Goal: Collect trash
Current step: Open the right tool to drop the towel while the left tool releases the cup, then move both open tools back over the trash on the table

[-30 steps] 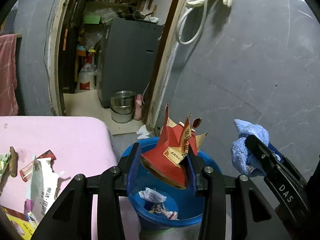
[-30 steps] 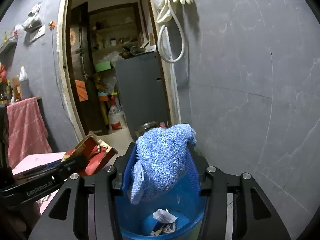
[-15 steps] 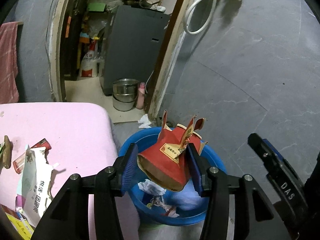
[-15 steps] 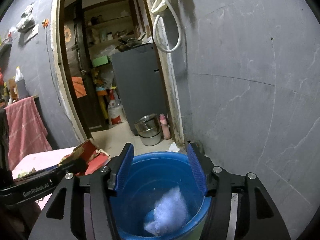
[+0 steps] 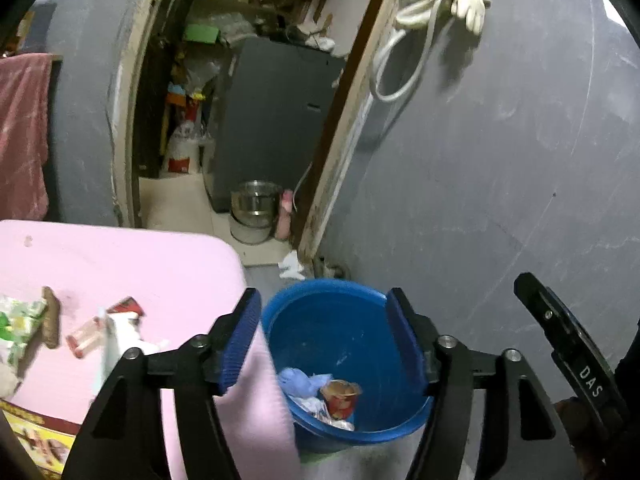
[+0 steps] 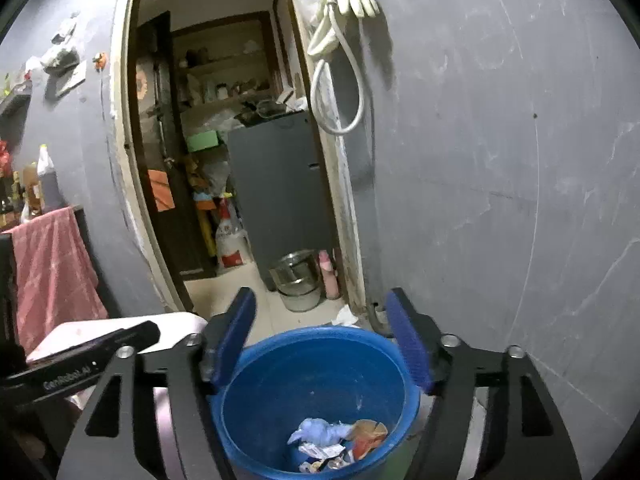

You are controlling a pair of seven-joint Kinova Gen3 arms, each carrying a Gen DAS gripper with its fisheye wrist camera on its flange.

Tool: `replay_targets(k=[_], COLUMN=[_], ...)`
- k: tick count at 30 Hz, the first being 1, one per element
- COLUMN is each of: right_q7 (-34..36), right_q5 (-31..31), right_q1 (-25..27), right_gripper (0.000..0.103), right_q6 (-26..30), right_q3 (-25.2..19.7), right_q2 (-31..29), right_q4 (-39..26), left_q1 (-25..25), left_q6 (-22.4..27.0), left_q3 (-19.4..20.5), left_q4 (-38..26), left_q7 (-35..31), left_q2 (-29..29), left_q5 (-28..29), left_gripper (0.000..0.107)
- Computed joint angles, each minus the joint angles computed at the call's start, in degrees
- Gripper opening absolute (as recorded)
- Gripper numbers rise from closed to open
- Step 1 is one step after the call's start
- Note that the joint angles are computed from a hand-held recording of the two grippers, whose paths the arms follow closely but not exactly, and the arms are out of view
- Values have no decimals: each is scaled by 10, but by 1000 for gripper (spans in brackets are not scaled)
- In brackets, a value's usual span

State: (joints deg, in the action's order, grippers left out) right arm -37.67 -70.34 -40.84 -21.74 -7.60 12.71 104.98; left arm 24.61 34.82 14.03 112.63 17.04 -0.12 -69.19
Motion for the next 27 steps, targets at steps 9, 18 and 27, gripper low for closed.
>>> replay_targets(k=[9,18,27], right_q7=[-5,-16,-12], right_q5=[2,13,21], right_q1=[-23,-62,-114], right_gripper=[92,103,103], right_q6=[-40,-84,-110], right_q3=[-34,-71,-90], right_q2=[-27,-28,-3], right_q4=[7,-4,-24], left_q1=[-30,-76,-120], left_q6=[74,150,194], left_q3=[49,100,118], left_q4=[49,99,140], left_q7=[-18,-68,-133], left_q2=[-103,-226,-326], left_q5=[7,59,145], left_gripper=[90,95,95])
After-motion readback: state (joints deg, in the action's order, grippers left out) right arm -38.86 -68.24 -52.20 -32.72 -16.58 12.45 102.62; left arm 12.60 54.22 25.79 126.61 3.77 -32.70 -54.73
